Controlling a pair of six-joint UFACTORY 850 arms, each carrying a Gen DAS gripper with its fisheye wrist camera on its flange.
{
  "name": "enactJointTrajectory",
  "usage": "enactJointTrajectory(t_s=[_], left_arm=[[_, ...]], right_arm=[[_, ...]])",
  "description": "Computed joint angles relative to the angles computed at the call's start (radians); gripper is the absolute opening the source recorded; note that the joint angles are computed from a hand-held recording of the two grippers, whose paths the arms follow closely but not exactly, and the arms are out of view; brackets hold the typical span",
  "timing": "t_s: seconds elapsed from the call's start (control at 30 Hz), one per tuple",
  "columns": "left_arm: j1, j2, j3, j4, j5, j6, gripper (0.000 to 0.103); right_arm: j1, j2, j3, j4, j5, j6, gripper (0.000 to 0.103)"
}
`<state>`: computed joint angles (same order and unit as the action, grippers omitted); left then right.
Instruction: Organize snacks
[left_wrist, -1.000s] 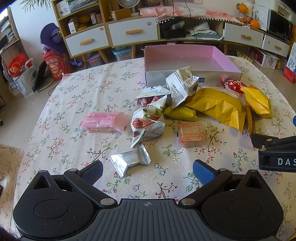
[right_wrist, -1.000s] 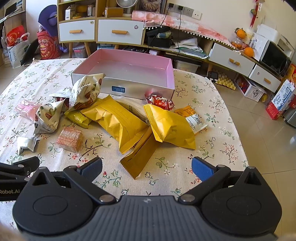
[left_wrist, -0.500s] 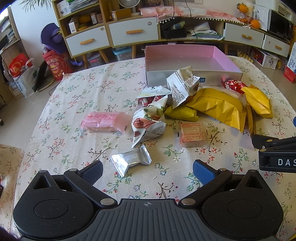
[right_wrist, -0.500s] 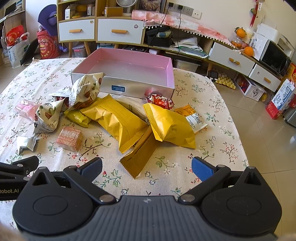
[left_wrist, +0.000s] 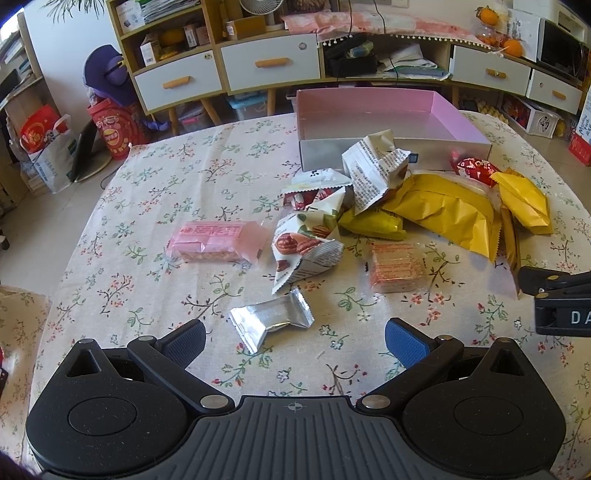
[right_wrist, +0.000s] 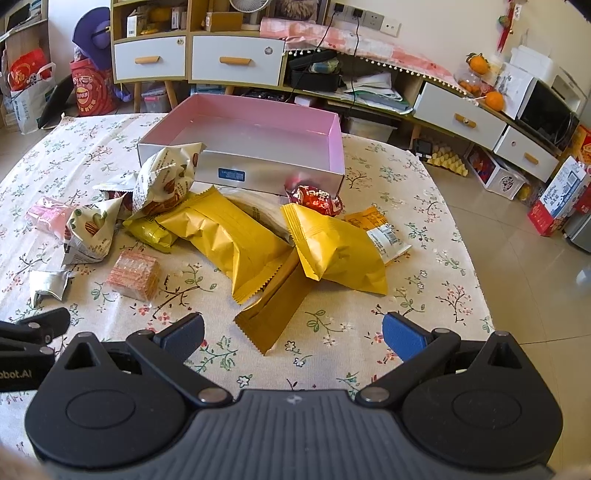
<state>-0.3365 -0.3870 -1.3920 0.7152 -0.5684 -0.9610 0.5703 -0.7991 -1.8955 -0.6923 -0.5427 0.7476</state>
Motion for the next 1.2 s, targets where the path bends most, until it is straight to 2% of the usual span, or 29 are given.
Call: enactJointTrajectory(t_s=[0.23,0.37,0.43,0.57,0.7,0.9,1.03,1.1,1.2], left_arm=[[0.028,0.014,0.034,-0.007,0.042,0.047,0.103],[0.054,0.022,0.044,-0.090,0.063,0.160,0.103],[0.071,0.030,0.050,-0.134,0.087,0.222,0.103],[0.101,0.038,0.047,-0.200,0.114,0.330,0.103],[0.132,0.026,0.022,-0.261,0.104,0.444,0.103],[0.182,-0.007,-0.023,-0.323,0.103,0.526,0.103],[0.213,-0.030,-0.039,-0.361,0.148,0.601,0.103],[0.228,-0.045,-0.050,-0.414,0.180,0.712,0.102],[0.251,-0.064,-0.069,-0.537,0.233,0.973,0.102]], right_arm=[[-0.005,-0.017,-0.029,0.117,0.003,-0.164,0.103],[-0.005,-0.008,-0.016,0.208,0.039,-0.313,0.103],[-0.009,-0.013,-0.026,0.309,0.041,-0.425,0.103],[-0.027,-0.044,-0.092,0.575,-0.006,-0.652,0.102],[-0.035,-0.082,-0.173,0.702,-0.072,-0.750,0.101],[-0.021,-0.162,-0.312,0.695,-0.147,-0.776,0.096],[-0.021,-0.214,-0.394,0.748,-0.163,-0.790,0.093],[-0.024,-0.233,-0.418,0.780,-0.163,-0.791,0.092],[-0.033,-0.253,-0.440,0.845,-0.161,-0.807,0.090]])
